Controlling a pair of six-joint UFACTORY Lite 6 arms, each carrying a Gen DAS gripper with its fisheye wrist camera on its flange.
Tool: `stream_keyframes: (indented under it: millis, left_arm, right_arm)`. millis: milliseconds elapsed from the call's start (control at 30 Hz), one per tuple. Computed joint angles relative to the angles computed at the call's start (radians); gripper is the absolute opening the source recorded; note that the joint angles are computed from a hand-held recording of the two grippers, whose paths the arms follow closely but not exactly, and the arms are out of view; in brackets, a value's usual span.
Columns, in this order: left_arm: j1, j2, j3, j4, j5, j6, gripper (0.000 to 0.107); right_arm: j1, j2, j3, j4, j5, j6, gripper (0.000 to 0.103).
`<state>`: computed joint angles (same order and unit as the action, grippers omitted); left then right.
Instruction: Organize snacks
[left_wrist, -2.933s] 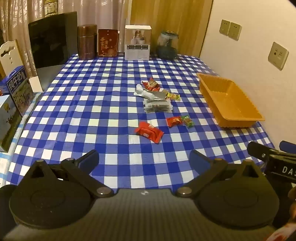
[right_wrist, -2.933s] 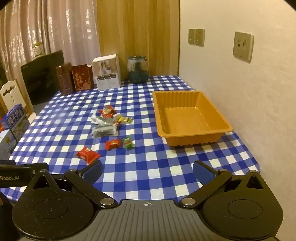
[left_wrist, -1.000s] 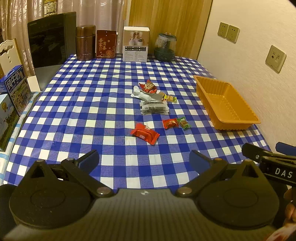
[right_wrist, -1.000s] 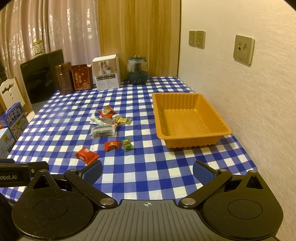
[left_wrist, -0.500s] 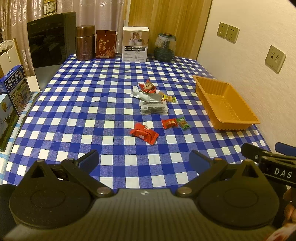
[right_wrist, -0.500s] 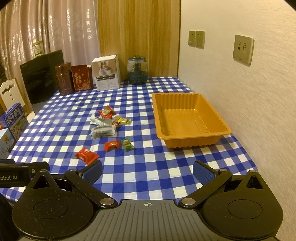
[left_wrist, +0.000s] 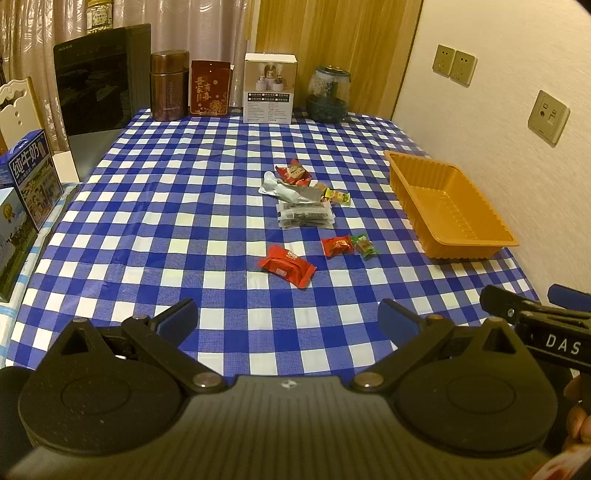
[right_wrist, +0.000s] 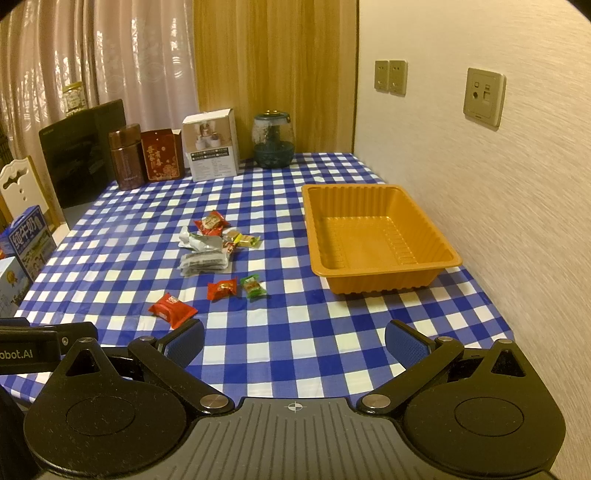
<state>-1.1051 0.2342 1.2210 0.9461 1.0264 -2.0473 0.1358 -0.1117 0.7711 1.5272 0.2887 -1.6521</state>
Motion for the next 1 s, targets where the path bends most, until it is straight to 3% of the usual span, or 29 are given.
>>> stream_keyframes:
  millis: [200, 467, 567, 767, 1000]
  left_arm:
    - [-0.001, 0.003, 0.004, -0.001, 0.002, 0.001, 0.103]
    - [0.007, 0.008, -0.010, 0.016, -0.019, -0.014, 0.103]
    - [0.037, -0.001, -0.054, 0.039, -0.075, -0.035, 0.103]
    - [0.128, -0.027, -0.184, 0.098, -0.206, -0.096, 0.103]
    - [0.257, 0.033, -0.222, 0.267, -0.373, -0.081, 0.099]
  right_arm:
    - [-0.002, 0.000, -0.002, 0.015, 0.002, -0.011, 0.103]
    - [-0.024, 0.048, 0.001, 0.182, 0.024, -0.151, 0.103]
    - [-0.015, 0.089, 0.013, 0.260, 0.020, -0.226, 0.103]
    - [0.019, 0.205, 0.044, 0.588, 0.054, -0.540, 0.103]
    - [0.049, 0.393, 0.172, 0.654, 0.076, -0.634, 0.103]
